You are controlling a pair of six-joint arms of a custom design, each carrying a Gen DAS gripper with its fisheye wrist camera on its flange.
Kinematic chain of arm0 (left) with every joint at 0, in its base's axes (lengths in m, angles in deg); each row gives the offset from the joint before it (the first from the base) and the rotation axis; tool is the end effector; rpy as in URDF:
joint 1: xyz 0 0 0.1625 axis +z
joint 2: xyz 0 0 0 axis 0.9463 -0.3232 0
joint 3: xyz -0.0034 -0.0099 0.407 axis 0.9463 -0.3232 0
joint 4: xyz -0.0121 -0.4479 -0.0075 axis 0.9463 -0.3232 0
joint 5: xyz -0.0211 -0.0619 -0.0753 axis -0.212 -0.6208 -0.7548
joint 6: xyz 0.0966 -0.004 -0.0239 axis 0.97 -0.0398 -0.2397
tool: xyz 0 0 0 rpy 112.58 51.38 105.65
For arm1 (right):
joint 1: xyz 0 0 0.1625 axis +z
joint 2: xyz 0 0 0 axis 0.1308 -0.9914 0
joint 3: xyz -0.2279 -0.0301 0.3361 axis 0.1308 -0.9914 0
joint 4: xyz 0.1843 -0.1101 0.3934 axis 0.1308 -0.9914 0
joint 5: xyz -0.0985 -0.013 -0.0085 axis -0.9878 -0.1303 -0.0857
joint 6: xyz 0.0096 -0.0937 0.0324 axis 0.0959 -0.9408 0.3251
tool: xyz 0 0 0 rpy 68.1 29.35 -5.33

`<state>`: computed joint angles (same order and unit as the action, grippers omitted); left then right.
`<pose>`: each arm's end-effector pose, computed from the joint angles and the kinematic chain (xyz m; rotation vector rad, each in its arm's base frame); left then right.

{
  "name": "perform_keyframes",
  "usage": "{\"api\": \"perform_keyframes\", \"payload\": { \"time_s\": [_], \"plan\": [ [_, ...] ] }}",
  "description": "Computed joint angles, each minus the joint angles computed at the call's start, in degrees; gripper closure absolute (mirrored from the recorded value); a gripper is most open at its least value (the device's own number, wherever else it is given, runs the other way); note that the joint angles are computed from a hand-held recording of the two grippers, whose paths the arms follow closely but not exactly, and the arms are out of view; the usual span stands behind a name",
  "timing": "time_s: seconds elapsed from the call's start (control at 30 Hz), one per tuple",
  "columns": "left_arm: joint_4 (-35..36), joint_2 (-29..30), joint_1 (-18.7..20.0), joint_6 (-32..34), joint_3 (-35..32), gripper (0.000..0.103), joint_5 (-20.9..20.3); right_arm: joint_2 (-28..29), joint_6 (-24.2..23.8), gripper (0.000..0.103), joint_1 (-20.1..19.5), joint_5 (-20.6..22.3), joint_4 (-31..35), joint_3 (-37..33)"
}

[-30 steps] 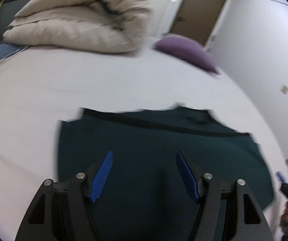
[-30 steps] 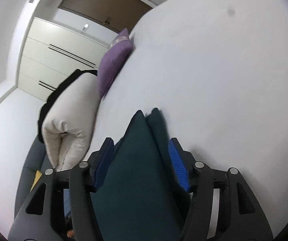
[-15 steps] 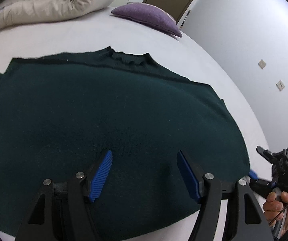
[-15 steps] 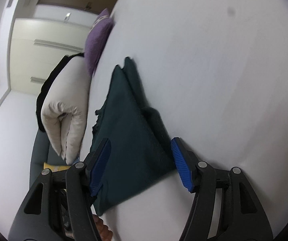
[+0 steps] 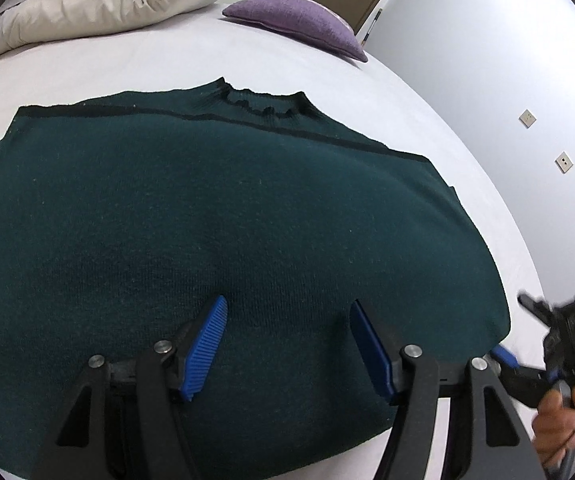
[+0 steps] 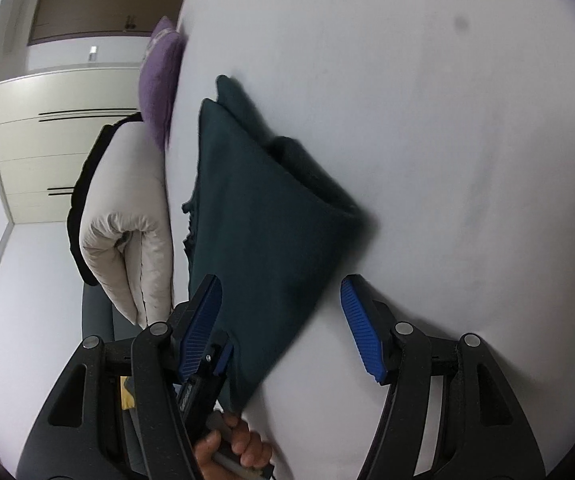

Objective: Fold small clothes

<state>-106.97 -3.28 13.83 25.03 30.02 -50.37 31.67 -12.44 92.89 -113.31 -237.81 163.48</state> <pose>0.1200 -0.5127 0.3410 0.2439 2.7018 -0.7360 0.2270 -0.5392 -0.1134 0.7711 2.6721 -0.9011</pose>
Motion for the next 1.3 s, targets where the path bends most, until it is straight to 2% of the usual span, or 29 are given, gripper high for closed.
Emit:
{"api": "perform_keyframes", "payload": {
  "time_s": [0.1, 0.17, 0.27, 0.33, 0.37, 0.4, 0.53, 0.57, 0.7, 0.77, 0.9, 0.93, 1.0, 1.03, 1.1, 1.17, 1.3],
  "plan": [
    [1.2, 0.1, 0.8, -0.6, -0.8, 0.037, -1.7, 2.4, 0.7, 0.042, -1.4, 2.3, -5.6, -2.2],
    [2.0, 0.2, 1.5, -1.3, -1.4, 0.037, -3.2, 3.0, -0.4, 0.041, -1.7, 2.9, -7.2, -3.4],
    [2.8, 0.1, 2.0, -1.8, -1.9, 0.037, -4.4, 4.5, -5.7, 0.042, -0.1, -0.5, -7.2, -6.8],
    [3.2, 0.1, 2.3, -1.8, -2.1, 0.037, -5.1, 6.0, -11.9, 0.049, 1.1, -3.8, -5.6, -9.4],
    [3.4, 0.0, 2.4, -1.9, -2.2, 0.037, -5.5, 6.3, -12.8, 0.06, 1.2, -4.2, -3.9, -10.3],
    [3.6, -0.1, 2.7, -2.0, -2.3, 0.038, -6.0, 6.5, -13.1, 0.066, 1.3, -4.7, -2.0, -10.8],
    [4.9, -0.3, 3.2, -1.4, -2.8, 0.04, -6.9, 5.6, -15.3, 0.066, 1.1, -2.7, 1.1, -11.1],
    [5.0, -0.4, 3.2, -1.1, -2.8, 0.04, -6.9, 4.7, -15.9, 0.066, 0.0, -1.0, 1.8, -10.0],
    [4.7, -0.4, 3.0, -1.3, -2.6, 0.04, -6.5, 1.3, -16.5, 0.068, -3.7, 8.3, 11.8, -9.6],
    [4.7, -0.4, 2.8, -1.2, -2.6, 0.04, -6.1, 0.4, -16.7, 0.068, -4.8, 11.1, 14.9, -10.1],
    [5.5, 0.2, 2.9, -0.7, -3.3, 0.04, -6.4, 0.2, -13.9, 0.069, -8.0, 18.8, 16.2, -10.9],
    [5.7, 0.3, 3.0, -0.8, -3.5, 0.04, -6.6, 0.2, -13.8, 0.069, -8.3, 19.4, 16.7, -11.3],
    [5.8, 0.4, 3.0, -1.1, -3.6, 0.04, -6.5, 0.0, -15.5, 0.072, -7.8, 17.4, 18.8, -12.3],
    [5.7, 0.4, 2.9, -1.1, -3.5, 0.04, -6.4, -0.3, -17.5, 0.073, -6.9, 15.0, 20.8, -12.9],
    [5.4, 0.3, 2.9, -0.9, -3.4, 0.04, -6.3, -0.4, -20.3, 0.083, -5.1, 9.8, 23.8, -14.2],
    [5.4, 0.4, 3.2, -0.9, -3.5, 0.04, -6.9, -0.1, -20.2, 0.091, -4.7, 7.5, 23.6, -14.8],
    [5.9, 0.5, 4.0, -1.7, -4.1, 0.048, -8.3, 0.7, -19.7, 0.092, -4.1, 4.7, 21.0, -14.8]
  ]
}}
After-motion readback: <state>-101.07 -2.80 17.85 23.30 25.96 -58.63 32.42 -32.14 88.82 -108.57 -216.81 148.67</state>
